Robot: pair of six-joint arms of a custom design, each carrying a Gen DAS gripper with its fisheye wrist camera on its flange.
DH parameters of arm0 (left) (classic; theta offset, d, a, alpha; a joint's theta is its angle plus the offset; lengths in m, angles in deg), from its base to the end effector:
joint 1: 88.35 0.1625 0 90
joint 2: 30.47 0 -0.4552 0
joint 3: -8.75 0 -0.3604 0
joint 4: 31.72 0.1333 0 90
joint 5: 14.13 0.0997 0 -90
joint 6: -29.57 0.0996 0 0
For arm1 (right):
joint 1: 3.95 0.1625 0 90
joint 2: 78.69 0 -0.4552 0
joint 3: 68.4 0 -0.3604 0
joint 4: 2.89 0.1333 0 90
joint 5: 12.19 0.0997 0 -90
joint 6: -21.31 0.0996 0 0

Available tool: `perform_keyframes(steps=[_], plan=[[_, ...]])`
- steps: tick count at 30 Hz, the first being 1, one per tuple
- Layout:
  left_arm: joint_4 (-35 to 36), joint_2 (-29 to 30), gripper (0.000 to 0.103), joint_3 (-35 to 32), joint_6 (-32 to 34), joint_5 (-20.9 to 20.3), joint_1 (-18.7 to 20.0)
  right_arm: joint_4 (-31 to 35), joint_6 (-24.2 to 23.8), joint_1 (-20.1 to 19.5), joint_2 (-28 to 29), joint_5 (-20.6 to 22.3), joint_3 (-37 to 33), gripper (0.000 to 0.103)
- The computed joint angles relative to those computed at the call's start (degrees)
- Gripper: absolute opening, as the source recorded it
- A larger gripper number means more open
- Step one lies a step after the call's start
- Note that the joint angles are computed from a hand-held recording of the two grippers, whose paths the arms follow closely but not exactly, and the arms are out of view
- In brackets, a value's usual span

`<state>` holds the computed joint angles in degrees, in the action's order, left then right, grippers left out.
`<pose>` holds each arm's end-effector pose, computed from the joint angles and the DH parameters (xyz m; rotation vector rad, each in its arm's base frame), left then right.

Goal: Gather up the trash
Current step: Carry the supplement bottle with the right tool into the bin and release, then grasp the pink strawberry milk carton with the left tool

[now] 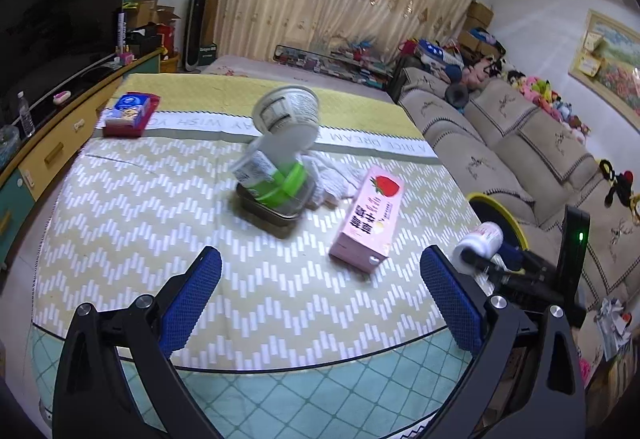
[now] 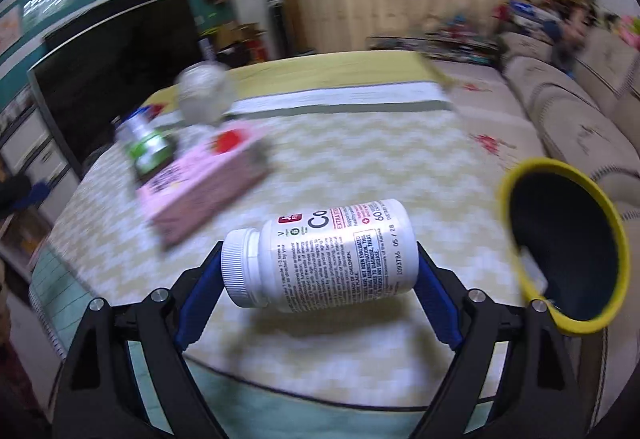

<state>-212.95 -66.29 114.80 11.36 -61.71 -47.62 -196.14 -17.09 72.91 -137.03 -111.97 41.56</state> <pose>-0.3318 -0.5502 0.0568 0.5081 2.5162 -0.9465 -0.0234 -0.6122 0.2847 0.4336 -2.3955 0.9691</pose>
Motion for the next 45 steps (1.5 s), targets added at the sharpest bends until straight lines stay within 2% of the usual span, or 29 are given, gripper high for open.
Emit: perform_keyframes(steps=[5,13,22,27,31,35,39,45], plan=[[2.92,1.91,0.098,-2.66,0.67,-1.23,0.04,-2.82,3.28,-3.17,-0.59,-2.90,-3.33,0.083],[7.67,4.71,0.098,-6.90,1.25,-2.74,0.42,-1.95,7.26,-6.22,1.16,-9.10,-10.80,0.083],[10.63,6.60,0.098,-9.52,1.56,-3.33,0.76,-1.65,8.01,-6.80,4.32,-14.17,-16.60,0.083],[11.45,7.00,0.098,-10.30,1.92,-3.81,1.08,-3.52,7.69,-6.41,4.55,-15.06,-15.82,0.084],[11.92,7.82,0.098,-11.72,3.23,-4.65,1.60,-5.92,7.94,-5.79,3.02,-12.92,-12.35,0.084],[12.54,9.35,0.098,-14.34,5.92,-3.91,2.31,-10.98,9.28,-5.52,1.40,-7.81,-7.81,0.085],[14.55,11.32,0.098,-18.49,9.10,-5.05,3.72,-20.72,3.89,-3.58,2.86,-8.97,-5.51,0.088],[19.54,14.36,0.098,-24.68,11.66,-4.68,5.10,-19.59,7.77,-3.73,0.75,-4.63,-2.94,0.088]])
